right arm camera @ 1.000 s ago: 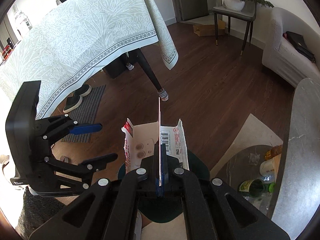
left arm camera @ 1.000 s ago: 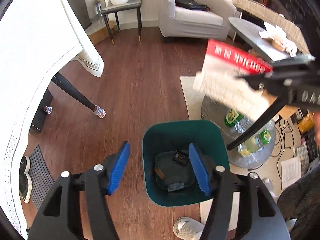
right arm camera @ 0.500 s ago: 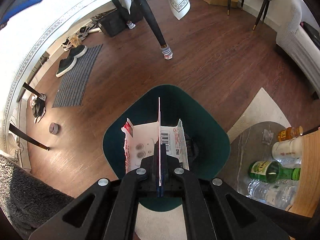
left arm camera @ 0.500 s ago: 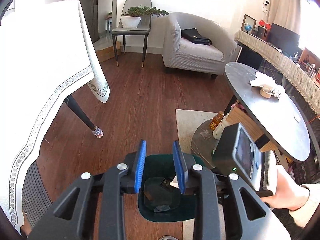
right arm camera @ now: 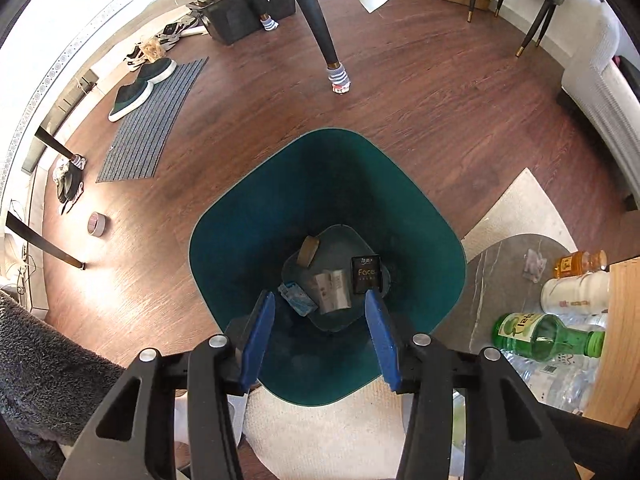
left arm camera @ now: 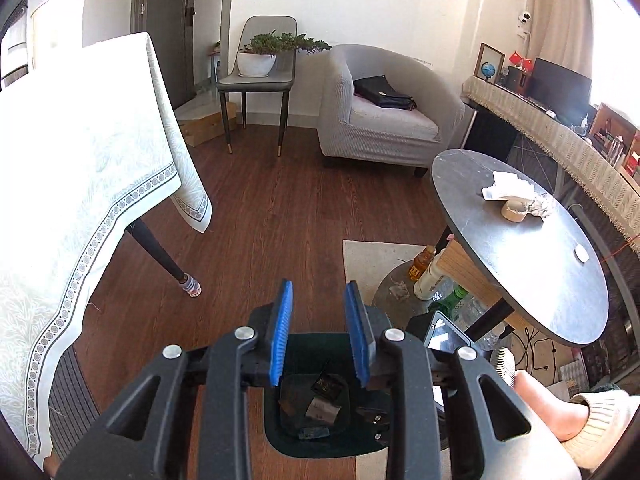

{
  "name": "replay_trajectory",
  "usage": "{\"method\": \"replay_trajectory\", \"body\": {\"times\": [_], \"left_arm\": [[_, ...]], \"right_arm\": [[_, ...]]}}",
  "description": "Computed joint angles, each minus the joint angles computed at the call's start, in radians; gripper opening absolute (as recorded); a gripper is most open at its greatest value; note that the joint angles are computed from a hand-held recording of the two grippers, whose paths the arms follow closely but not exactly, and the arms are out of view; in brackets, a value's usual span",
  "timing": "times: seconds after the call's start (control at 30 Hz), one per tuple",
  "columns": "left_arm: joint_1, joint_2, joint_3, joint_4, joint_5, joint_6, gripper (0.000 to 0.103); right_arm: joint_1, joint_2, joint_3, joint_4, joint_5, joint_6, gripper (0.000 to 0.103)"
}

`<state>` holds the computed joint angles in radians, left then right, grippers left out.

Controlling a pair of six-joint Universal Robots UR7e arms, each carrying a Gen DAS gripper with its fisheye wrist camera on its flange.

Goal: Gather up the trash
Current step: 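Move both tools back to the table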

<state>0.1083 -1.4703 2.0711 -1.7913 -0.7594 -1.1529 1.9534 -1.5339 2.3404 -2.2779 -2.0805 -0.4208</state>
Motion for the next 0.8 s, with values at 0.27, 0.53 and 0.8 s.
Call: {"method": "replay_trajectory", "body": {"times": [0.27,0.53,0.8], "left_arm": [[-0.005,0.029,-0.031,-0.017,0.036,0.006,0.029],[-0.006,0.054,-0.055,-0.053,0.065,0.024,0.029],[-0.001,0.106,-0.091,-0.071,0.084,0.042,0.03]], "right_arm": [[0.011,-0.079,-0.029,0.057,0.088,-0.011,0.048],[0.072,-0.171,-0.09,0.14,0.175,-0.002,0.048],[0.108,-0.27,-0.137,0.182,0.203,-0.017,0.048]]}}
